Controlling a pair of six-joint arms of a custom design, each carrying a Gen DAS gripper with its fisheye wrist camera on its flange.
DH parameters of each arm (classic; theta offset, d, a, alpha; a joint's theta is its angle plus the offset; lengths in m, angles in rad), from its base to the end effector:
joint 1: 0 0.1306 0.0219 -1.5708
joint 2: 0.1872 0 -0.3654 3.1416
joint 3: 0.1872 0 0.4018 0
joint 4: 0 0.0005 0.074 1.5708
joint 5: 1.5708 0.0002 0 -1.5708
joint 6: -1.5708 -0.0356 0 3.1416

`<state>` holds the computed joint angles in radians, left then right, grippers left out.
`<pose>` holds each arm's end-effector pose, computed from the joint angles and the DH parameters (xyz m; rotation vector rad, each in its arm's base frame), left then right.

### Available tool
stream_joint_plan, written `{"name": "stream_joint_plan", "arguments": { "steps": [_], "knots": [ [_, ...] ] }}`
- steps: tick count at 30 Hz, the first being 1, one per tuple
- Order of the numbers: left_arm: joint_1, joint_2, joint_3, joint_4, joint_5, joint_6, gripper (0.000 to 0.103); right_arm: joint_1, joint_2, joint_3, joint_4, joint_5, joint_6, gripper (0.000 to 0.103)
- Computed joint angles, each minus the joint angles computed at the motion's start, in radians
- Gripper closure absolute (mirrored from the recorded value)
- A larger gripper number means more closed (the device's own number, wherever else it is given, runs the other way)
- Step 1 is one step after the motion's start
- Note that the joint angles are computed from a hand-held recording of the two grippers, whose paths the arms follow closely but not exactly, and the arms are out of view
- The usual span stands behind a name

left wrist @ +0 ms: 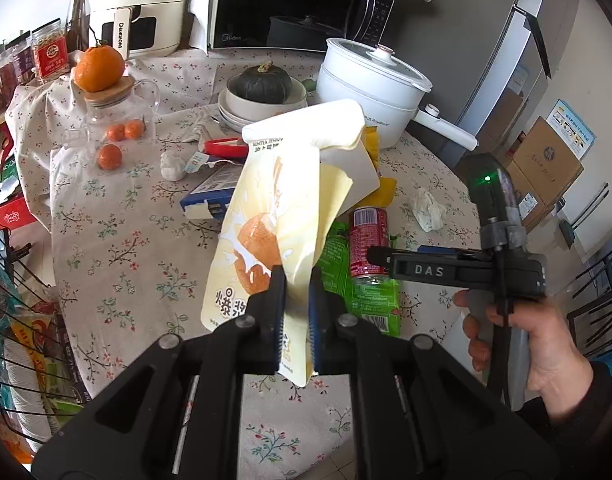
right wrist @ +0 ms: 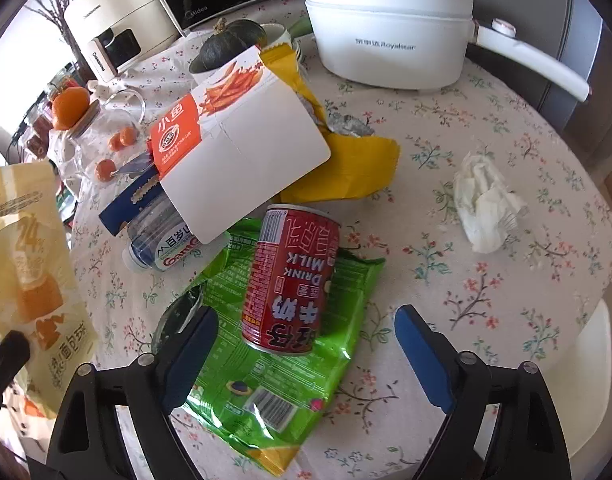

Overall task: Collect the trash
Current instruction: 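Grasp the cream bread bag with the left gripper while the right gripper grasps the red milk can, then lift the red milk can with the right gripper and carry it over the white bin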

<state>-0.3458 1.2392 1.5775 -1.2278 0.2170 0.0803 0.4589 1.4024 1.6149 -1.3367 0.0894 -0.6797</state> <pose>0.3893 -0.1489 0.5409 0.4238 2.4489 -0.4506 0.4218 0.2043 0.4819 0.3258 2.6894 0.2295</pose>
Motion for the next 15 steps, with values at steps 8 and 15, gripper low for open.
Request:
{"name": "stream_joint_plan", "arguments": {
  "steps": [8,15],
  "knots": [
    [0.036,-0.027,-0.02,0.006,0.021,-0.005,0.092,-0.007,0.04,-0.045,0.052,-0.089,-0.063,0.049],
    [0.02,-0.028,-0.025,0.006,0.017,-0.014,0.092,0.025,0.066,-0.002,0.031,-0.028,-0.027,0.049]
  ]
}}
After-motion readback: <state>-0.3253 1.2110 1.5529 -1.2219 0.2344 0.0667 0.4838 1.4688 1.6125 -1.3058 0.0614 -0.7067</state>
